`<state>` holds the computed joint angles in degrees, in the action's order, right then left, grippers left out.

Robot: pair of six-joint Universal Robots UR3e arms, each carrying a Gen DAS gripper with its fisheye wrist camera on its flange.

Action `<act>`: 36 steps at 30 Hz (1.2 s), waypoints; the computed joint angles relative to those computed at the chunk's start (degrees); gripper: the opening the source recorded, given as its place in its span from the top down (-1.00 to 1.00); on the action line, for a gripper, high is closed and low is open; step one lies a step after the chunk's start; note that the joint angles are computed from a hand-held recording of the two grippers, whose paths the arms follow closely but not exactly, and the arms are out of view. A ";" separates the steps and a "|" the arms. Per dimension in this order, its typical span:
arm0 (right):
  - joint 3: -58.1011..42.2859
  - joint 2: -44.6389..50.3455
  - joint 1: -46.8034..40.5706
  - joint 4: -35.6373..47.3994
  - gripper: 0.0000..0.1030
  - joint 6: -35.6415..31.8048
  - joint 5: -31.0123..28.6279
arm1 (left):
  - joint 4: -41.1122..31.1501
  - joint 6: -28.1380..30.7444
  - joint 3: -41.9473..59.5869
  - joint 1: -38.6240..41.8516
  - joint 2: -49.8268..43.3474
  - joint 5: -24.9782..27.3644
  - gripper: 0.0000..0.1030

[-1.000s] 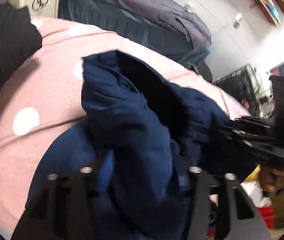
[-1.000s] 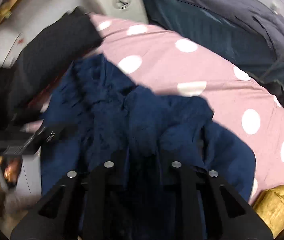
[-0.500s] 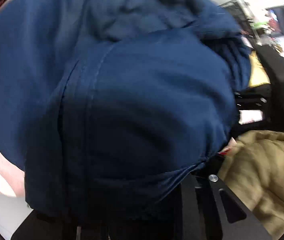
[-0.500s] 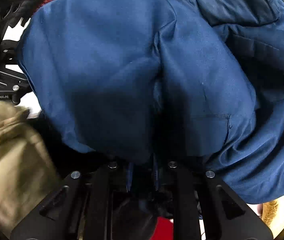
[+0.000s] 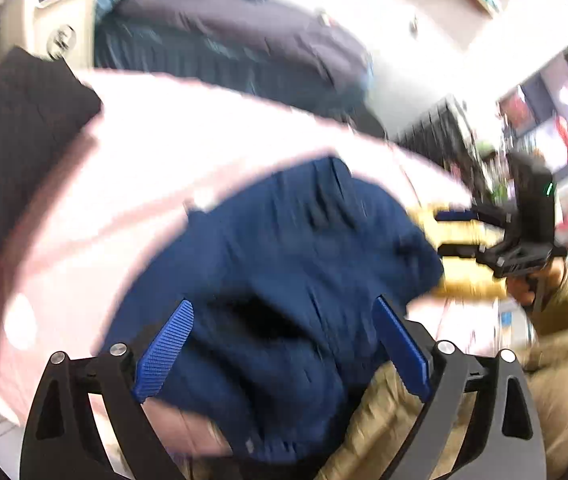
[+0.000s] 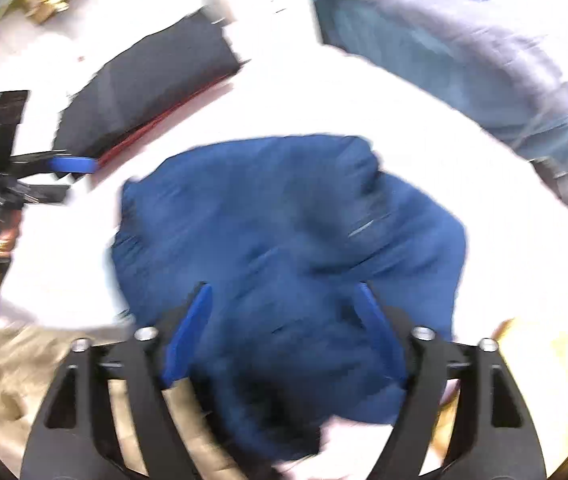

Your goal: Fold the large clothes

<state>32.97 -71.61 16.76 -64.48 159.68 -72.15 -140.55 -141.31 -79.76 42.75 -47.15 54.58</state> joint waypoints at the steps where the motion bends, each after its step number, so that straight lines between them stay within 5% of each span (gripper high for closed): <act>1: 0.63 0.48 0.19 -3.11 -0.49 0.83 -3.93 | 9.43 -5.53 -3.76 -2.10 -0.28 1.38 -0.76; 4: -3.29 7.02 0.41 -5.44 -0.49 0.68 -13.78 | 39.89 -22.21 -15.27 -16.13 -9.09 9.09 -0.76; 5: -2.92 8.84 1.02 -6.84 -0.49 -0.01 -16.92 | 44.73 -24.75 -16.55 -19.10 -12.68 10.64 -0.76; 10: 9.86 10.61 4.18 -10.03 -0.51 -0.57 -23.37 | 55.97 -26.30 -21.80 -28.24 -27.36 10.89 -0.76; 14: 31.05 2.75 9.93 -28.53 -0.64 -2.96 -31.44 | 59.96 -28.83 -27.09 -34.25 -31.84 13.69 -0.69; 16: 35.92 1.08 11.31 -32.30 -0.43 -2.23 -33.59 | 63.79 -31.46 -28.08 -39.10 -33.11 18.11 -0.36; 17: 35.98 1.36 11.55 -31.48 -0.08 -1.52 -33.73 | 64.47 -32.65 -27.57 -40.88 -33.92 20.13 -0.16; 18: 35.62 1.62 11.66 -30.79 0.21 -0.79 -33.46 | 64.33 -33.04 -27.78 -40.64 -33.54 19.92 0.02; 20: 33.77 2.00 11.82 -29.66 0.40 0.83 -33.10 | 61.89 -33.71 -27.60 -38.89 -31.67 17.91 0.30; 24: 29.08 -1.94 7.69 -26.73 0.73 4.83 -25.56 | 58.33 -34.09 -24.77 -38.63 -27.31 18.58 0.64; 30: 9.10 -6.41 -7.11 -13.14 0.85 10.75 -3.84 | 47.60 -34.39 -12.99 -32.16 -16.89 16.38 0.75; 33: -2.25 -7.72 -17.29 -3.53 0.88 10.33 9.35 | 40.27 -30.88 -2.86 -22.33 -13.03 11.15 0.79; 36: -6.59 -10.29 -25.68 1.29 0.89 11.31 18.13 | 24.47 -21.33 10.57 -4.34 -10.84 1.26 0.80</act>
<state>26.37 -81.89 -8.92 -63.18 171.00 -54.02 -116.08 -162.64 -69.19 38.41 -57.99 55.84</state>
